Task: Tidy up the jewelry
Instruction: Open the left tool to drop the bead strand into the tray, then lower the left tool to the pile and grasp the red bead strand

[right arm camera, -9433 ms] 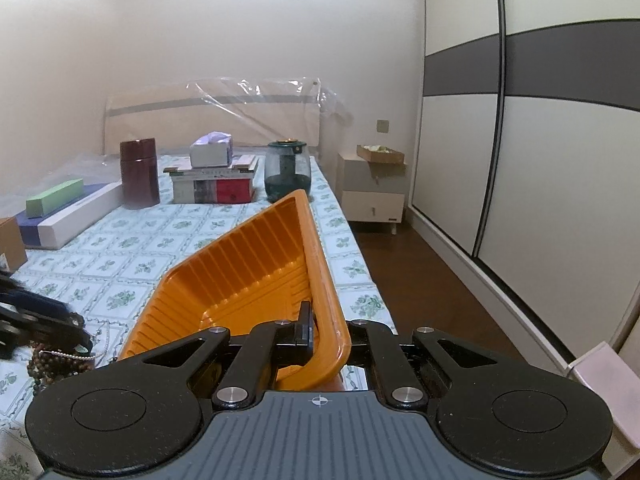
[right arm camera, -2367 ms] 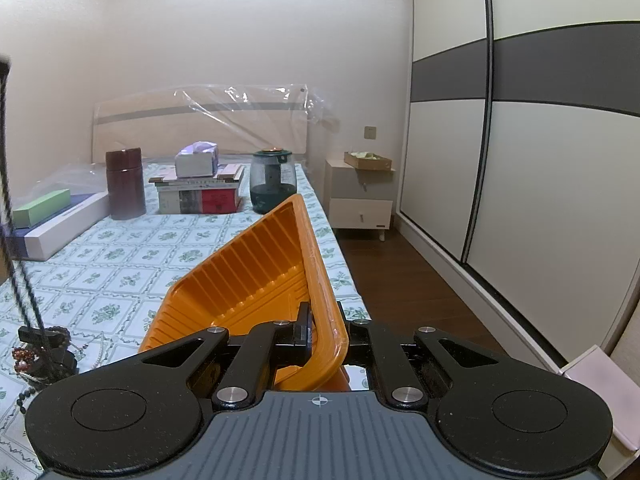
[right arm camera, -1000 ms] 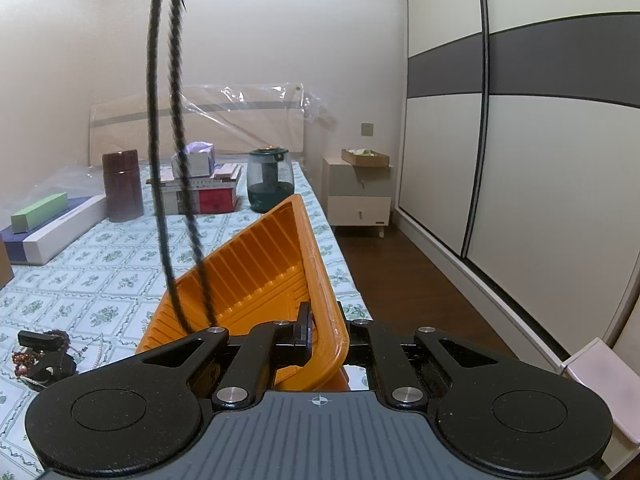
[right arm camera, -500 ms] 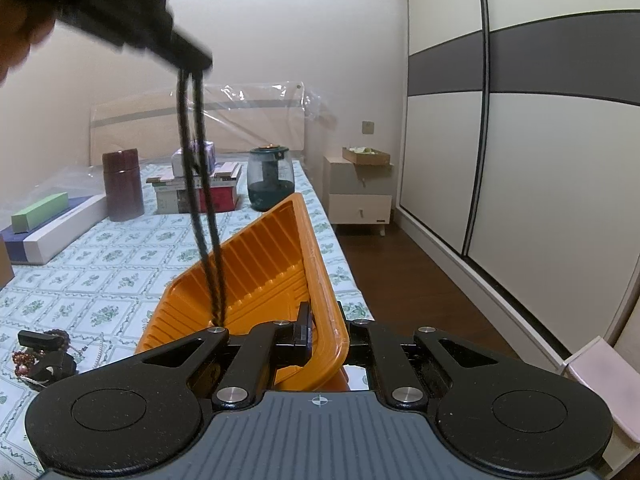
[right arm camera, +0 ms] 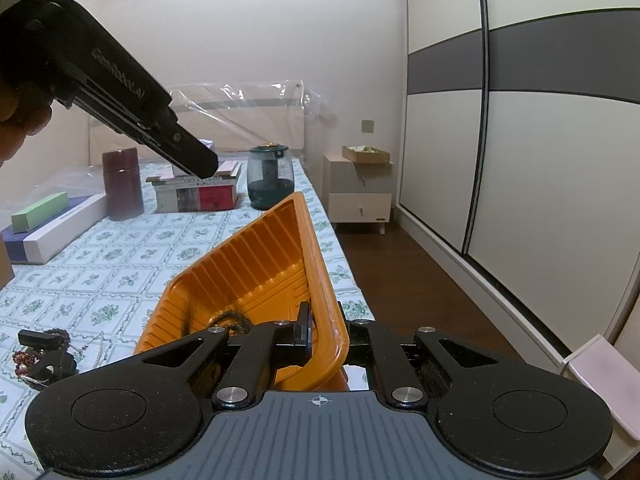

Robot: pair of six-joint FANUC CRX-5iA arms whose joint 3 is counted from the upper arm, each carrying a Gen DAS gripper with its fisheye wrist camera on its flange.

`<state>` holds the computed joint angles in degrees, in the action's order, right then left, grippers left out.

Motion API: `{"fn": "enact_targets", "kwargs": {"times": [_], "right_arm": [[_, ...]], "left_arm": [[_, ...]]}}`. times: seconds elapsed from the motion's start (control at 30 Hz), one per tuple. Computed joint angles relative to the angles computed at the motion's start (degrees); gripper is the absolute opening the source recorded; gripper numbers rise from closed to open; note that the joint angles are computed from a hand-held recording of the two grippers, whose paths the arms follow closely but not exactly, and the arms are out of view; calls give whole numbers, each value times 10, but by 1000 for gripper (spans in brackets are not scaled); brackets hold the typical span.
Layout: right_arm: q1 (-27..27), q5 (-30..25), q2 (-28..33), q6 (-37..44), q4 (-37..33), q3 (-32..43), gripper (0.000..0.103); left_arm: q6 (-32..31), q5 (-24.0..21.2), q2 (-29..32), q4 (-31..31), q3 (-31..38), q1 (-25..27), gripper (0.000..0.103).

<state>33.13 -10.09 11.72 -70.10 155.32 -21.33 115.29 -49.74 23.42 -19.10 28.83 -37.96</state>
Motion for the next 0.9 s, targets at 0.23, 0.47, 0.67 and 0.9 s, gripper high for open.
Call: {"fn": "enact_targets", "kwargs": {"times": [0.23, 0.47, 0.67, 0.9], "right_arm": [[-1, 0, 0, -1, 2, 0, 8], [-7, 13, 0, -31, 29, 8, 8], [-16, 31, 2, -90, 79, 23, 8], [-14, 30, 5, -80, 68, 24, 8]], "left_arm": [[69, 24, -65, -62, -59, -11, 31], [245, -27, -166, -227, -148, -57, 46], [366, -150, -223, -325, -214, -104, 55], [471, -232, -245, -342, -288, -136, 56]]}}
